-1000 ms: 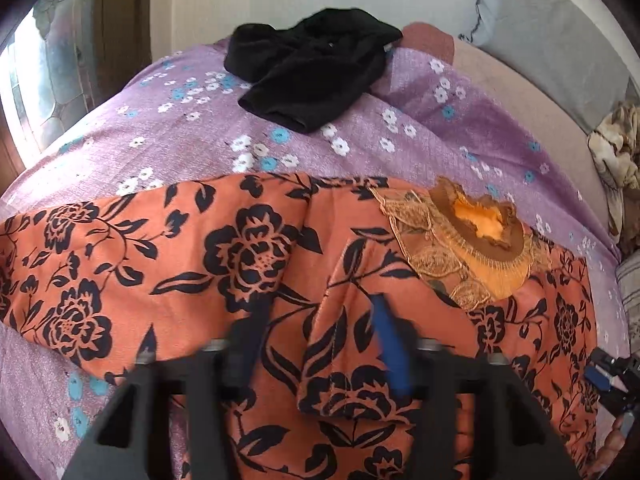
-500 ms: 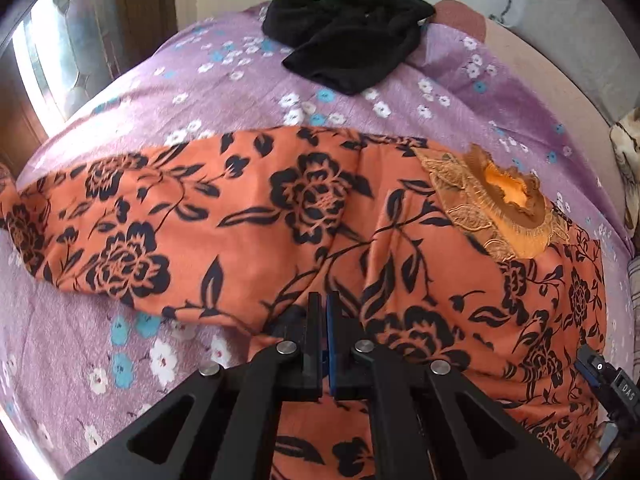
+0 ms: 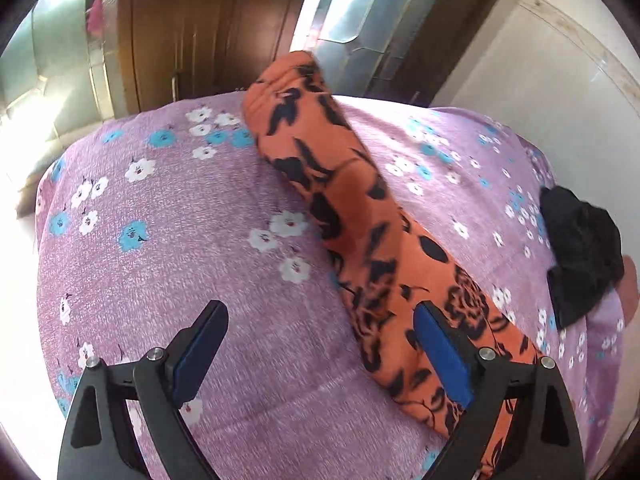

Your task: Fold small clothes

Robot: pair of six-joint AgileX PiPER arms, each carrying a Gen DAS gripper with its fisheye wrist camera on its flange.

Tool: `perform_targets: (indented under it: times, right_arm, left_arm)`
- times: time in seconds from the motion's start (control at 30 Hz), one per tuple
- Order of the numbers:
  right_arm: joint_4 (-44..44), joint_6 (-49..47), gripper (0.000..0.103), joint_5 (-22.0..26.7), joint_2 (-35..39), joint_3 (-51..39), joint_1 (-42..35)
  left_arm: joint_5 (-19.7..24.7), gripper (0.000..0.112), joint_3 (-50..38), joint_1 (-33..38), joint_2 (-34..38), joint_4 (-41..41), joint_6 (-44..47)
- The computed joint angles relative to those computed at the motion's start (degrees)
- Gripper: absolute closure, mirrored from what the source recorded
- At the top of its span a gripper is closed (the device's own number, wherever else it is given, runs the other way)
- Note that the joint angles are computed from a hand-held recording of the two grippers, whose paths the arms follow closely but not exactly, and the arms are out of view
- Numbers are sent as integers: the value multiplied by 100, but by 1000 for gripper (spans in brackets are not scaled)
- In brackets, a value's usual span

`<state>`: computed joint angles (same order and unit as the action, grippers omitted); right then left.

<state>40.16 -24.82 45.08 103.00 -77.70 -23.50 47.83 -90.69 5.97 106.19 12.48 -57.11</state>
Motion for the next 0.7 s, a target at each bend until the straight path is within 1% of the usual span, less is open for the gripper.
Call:
perform_targets:
  times: [0.07,0.13,0.23,0.3,0.33,0.37,0.4,0.43,0.47,0.5,0.57,0.6,0.7]
  right_arm:
    - [-75,35,36,-68,-12,10,55]
    - [-130,69,35,-119,-22,22,94]
    - [-154,95,34,-153,-31,35,115]
    - [-123,90,34,-134,-35,39,105]
    - [-105,82,34,-116,-31,32,98]
    - [-78,66,34,-90,-19,17,87]
    - [-38,39,34,-56,-11,7,66]
    - [6,12,34,-22,1,-7,46]
    - [59,-33,34,16,17,-20,15]
    - [90,-58,35,54,28,-38,-6]
    - [173,-87,39,92,27,-48,-61]
    - [231,-119,43,103,23,-53,-99]
    - [467,-212,44,172,2,-102,-248]
  left_arm:
    - [-296,18,19,186,66,-174,95]
    - [-295,18,-207,178,241,-133,280]
    - [201,18,-879,-70,705,221,441]
    - [609,19,-1369,-185,1079,424,584]
    - [797,28,-1607,-199,1248,459,649]
    - [937,39,-1706,-265,1338,724,497]
    - [1214,77,-1907,-375,1444,1101,348]
    - [1347,107,-2121,-459,1577,1250,369]
    - [1355,107,-2218,-505,1607,1169,466]
    - [1403,107,-2283,-631,1582,1263,459]
    - [1437,107,-2446,-1143,1503,1812,576]
    - [1330,107,-2544,-1425,1433,1893,796]
    - [773,107,-2873,-2365,1262,1830,1580]
